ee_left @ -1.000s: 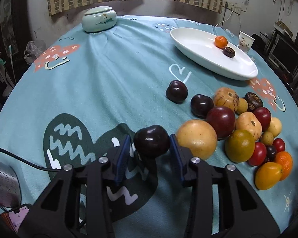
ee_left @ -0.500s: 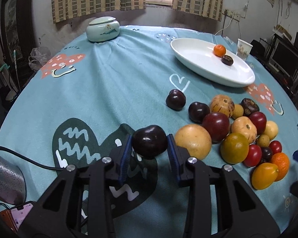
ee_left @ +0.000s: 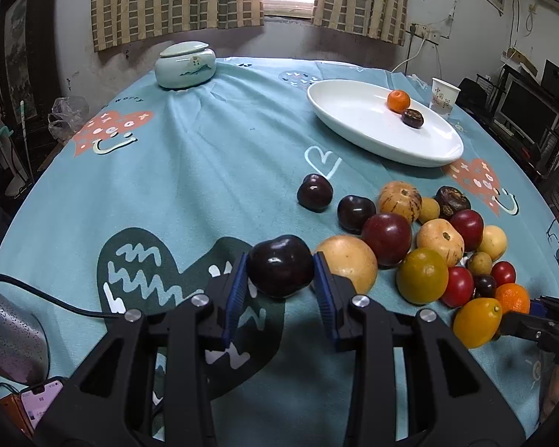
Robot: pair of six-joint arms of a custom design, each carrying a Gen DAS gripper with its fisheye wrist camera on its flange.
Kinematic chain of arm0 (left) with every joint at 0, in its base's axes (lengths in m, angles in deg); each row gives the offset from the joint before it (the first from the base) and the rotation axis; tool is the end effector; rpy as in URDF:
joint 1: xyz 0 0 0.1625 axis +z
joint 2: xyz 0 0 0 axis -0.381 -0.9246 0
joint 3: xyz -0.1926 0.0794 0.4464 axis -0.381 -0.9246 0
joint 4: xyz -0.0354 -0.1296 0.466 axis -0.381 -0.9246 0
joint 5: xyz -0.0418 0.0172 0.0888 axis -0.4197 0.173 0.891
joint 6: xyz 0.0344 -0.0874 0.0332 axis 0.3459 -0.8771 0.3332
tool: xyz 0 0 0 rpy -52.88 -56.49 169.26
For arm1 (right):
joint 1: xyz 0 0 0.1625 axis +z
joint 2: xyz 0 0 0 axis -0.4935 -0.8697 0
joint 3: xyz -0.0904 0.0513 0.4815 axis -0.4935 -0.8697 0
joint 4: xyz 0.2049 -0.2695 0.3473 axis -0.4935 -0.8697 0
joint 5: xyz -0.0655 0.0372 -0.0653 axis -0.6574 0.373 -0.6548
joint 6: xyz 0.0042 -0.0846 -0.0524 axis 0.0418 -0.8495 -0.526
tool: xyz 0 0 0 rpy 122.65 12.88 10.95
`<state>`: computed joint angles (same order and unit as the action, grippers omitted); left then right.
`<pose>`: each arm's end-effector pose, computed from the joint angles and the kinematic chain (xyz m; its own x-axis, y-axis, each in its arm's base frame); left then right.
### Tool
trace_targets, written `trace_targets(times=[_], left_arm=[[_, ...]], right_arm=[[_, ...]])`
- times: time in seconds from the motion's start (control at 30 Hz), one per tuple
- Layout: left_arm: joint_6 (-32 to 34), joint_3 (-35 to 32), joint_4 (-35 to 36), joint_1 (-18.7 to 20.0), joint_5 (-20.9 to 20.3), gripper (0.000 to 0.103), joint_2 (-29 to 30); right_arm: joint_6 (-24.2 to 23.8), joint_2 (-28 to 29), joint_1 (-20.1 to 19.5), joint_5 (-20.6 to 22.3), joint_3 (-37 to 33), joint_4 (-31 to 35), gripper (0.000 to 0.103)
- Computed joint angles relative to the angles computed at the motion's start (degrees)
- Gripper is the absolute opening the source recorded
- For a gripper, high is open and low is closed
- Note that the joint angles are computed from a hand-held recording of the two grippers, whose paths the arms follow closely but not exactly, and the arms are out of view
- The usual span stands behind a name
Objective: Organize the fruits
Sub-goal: 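Carry the plum and large orange to the plate and release both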
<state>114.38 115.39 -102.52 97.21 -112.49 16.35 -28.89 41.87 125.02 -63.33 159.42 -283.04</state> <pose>-0.0453 -0.8348 0.2146 -0.6662 0.4496 -0.5950 0.6946 0.6645 -0.2755 0.1694 -0.6872 0.0084 -0.9600 0.0460 0.2764 -0.1463 0.7588 -0.6346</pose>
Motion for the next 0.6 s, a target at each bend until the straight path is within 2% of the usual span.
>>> trace_targets(times=[0.13, 0.23, 0.37, 0.5, 0.6], left_arm=[[-0.29, 0.06, 0.44, 0.11, -0.49, 0.036, -0.18], [-0.20, 1.06, -1.36, 0.09, -2.17, 0.036, -1.04], [0.45, 0.30, -2.35, -1.85, -0.37, 0.036, -0.62], [-0.54, -4.07, -2.21, -4.56, 1.17, 0.036, 2.43], [-0.97, -8.92, -1.25, -6.34, 2.33, 0.036, 6.57]], right_arm=[[-0.58, -0.13, 0.30, 0.17, 0.20, -0.16, 0.045], [-1.60, -0.36, 0.70, -0.04, 1.20, -3.98, 0.045], [-3.10, -2.22, 1.47, -0.45, 0.74, -4.99, 0.045], [-6.78, -3.40, 3.10, -3.04, -3.67, -6.14, 0.045], [-9.40, -1.87, 3.37, -6.18, -9.39, -5.58, 0.045]])
